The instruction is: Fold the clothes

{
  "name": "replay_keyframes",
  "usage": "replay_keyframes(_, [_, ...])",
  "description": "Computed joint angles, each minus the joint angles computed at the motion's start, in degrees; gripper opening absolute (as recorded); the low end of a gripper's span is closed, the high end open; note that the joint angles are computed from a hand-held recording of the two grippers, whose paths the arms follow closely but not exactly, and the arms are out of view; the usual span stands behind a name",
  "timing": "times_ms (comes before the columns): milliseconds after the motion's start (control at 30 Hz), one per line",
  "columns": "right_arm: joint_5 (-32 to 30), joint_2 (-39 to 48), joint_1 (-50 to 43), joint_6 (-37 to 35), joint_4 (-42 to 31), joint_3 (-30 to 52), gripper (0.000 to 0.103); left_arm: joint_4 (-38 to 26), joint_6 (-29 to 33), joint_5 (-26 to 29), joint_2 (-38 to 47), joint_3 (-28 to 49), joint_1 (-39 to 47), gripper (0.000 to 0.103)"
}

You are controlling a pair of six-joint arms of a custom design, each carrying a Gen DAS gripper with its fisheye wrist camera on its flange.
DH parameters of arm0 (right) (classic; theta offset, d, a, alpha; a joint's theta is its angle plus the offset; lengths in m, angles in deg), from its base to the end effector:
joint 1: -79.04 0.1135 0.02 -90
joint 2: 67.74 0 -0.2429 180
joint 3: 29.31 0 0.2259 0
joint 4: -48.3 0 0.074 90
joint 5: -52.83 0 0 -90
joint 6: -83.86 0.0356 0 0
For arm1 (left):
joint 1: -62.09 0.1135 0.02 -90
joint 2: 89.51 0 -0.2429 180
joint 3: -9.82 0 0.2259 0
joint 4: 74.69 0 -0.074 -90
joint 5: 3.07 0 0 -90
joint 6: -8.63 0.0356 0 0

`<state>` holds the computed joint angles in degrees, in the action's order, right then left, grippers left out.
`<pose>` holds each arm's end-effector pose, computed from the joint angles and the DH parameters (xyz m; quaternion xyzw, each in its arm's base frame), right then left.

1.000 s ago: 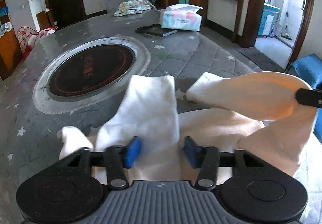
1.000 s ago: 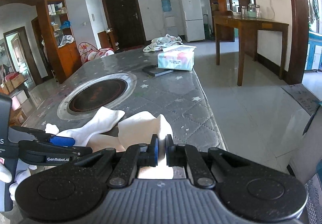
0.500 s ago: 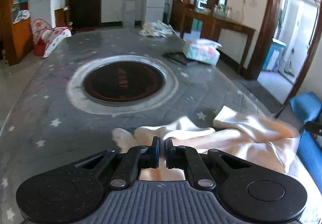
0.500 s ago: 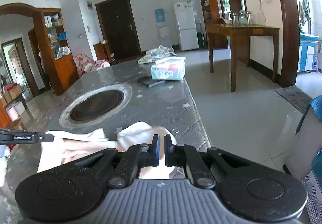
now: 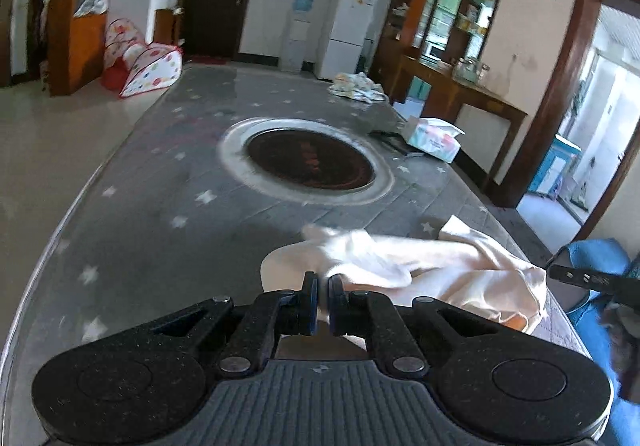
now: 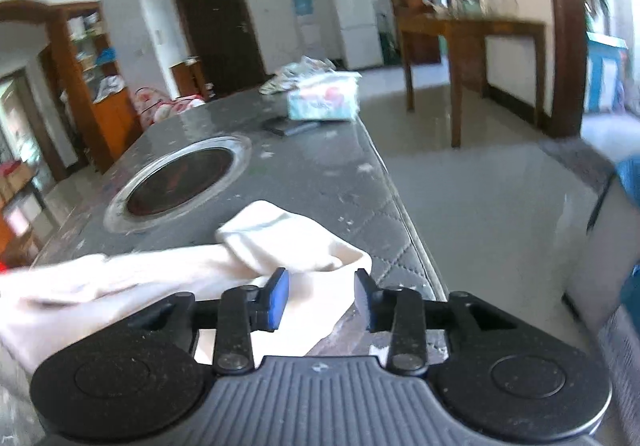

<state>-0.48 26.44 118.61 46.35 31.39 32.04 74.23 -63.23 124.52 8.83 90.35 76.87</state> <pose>0.2400 0.1708 0.1550 0.2079 0.8734 0.0299 0.4395 0.3319 0.0651 0.2077 0.1391 0.8827 -0.1951 0.4042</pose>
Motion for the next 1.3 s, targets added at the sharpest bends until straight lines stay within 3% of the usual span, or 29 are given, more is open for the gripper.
replay_keyframes(167, [-7.16, 4.09, -6.46, 0.50, 5.55, -0.19, 0.037, -2.34, 1.83, 2.23, -0.80, -1.54, 5.52, 0.006])
replay_keyframes(400, [-14.90, 9.85, -7.53, -1.50, 11.02, 1.12, 0.036, -5.69, 4.29, 4.12, 0.32, -0.45, 11.53, 0.006])
replay_keyframes(600, [-11.77, 14.32, -3.34, -5.66, 6.15, 7.39, 0.035, -8.20, 7.33, 4.29, 0.96, 0.39, 16.68, 0.006])
replay_keyframes(633, [-11.12, 14.86, -2.64, -6.14, 4.65, 8.59, 0.031, -8.48, 7.82, 4.22, 0.98, 0.35, 17.53, 0.006])
replay_keyframes(700, [-9.61, 15.84, -1.13, -6.95, 1.32, 11.01, 0.013, -9.19, 8.92, 4.15, 1.13, 0.34, 19.25, 0.006])
replay_keyframes(767, [-9.17, 15.53, 0.22, -7.23, 1.13, 10.86, 0.003, -10.09, 10.03, 4.16, 1.43, 0.46, 20.76, 0.006])
replay_keyframes(933, [-4.40, 13.15, 4.57, -7.72, -0.58, 9.26, 0.001, -12.80, 13.83, 3.13, 3.27, 1.52, 23.80, 0.006])
replay_keyframes(1133, [-2.10, 8.14, 7.16, -5.42, -8.81, 8.01, 0.001, -13.25, 15.17, 1.65, 5.60, 2.72, 26.33, 0.007])
replay_keyframes(1300, [-4.43, 5.54, 5.25, -7.02, -3.42, 6.08, 0.012, -13.95, 16.46, 0.91, 6.47, 3.48, 26.96, 0.012])
